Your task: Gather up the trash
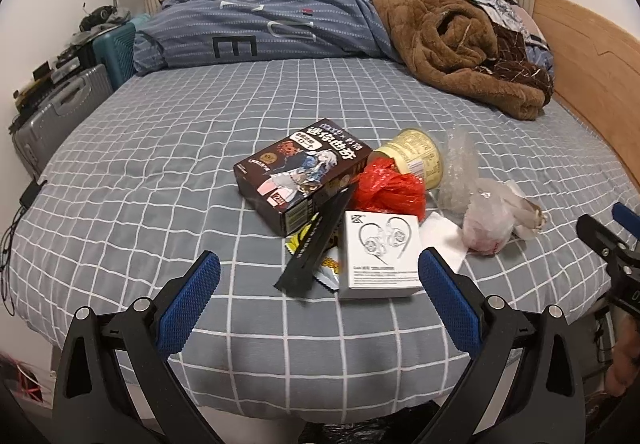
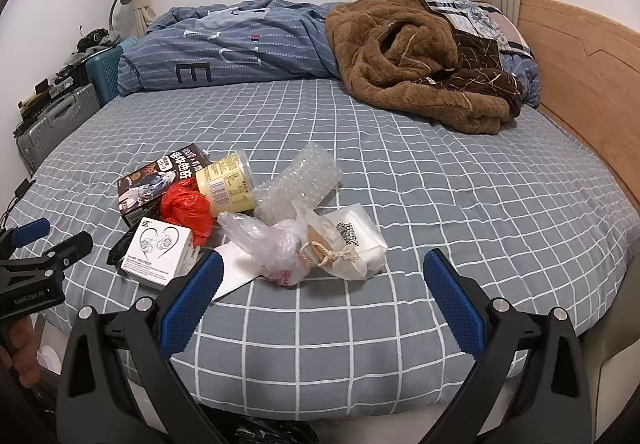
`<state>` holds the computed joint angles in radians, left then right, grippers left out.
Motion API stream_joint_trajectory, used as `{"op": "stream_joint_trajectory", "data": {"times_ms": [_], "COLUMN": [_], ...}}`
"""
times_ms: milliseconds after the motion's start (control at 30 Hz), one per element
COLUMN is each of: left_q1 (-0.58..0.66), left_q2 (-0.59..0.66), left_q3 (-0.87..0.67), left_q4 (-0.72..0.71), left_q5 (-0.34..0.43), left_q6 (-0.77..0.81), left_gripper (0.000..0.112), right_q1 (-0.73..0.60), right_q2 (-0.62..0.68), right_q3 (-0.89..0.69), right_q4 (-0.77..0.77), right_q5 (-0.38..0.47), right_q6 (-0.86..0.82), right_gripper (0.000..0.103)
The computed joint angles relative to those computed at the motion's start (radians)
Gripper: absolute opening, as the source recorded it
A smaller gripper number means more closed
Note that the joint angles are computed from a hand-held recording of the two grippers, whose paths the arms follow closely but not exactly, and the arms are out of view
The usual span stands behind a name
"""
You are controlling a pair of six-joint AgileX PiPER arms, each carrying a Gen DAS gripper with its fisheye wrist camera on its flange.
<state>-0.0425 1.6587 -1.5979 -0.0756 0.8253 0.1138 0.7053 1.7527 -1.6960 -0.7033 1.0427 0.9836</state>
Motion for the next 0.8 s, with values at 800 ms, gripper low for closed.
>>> {"op": "stream_joint_trajectory", "data": {"times_ms": [800], "left_q1": [0.084], "left_q2": [0.328], "left_q3": [-0.314], "left_q4": [-0.074], "left_q5": [0.193], "left_q6": [0.22], "left_gripper": [0.081], "right_q1": [-0.25], "right_q2": [0.132], "right_q3": [-0.053], "right_q4": [0.235], "right_q5": [-0.075], "right_q6": [-0.292], "right_gripper": [0.088]}}
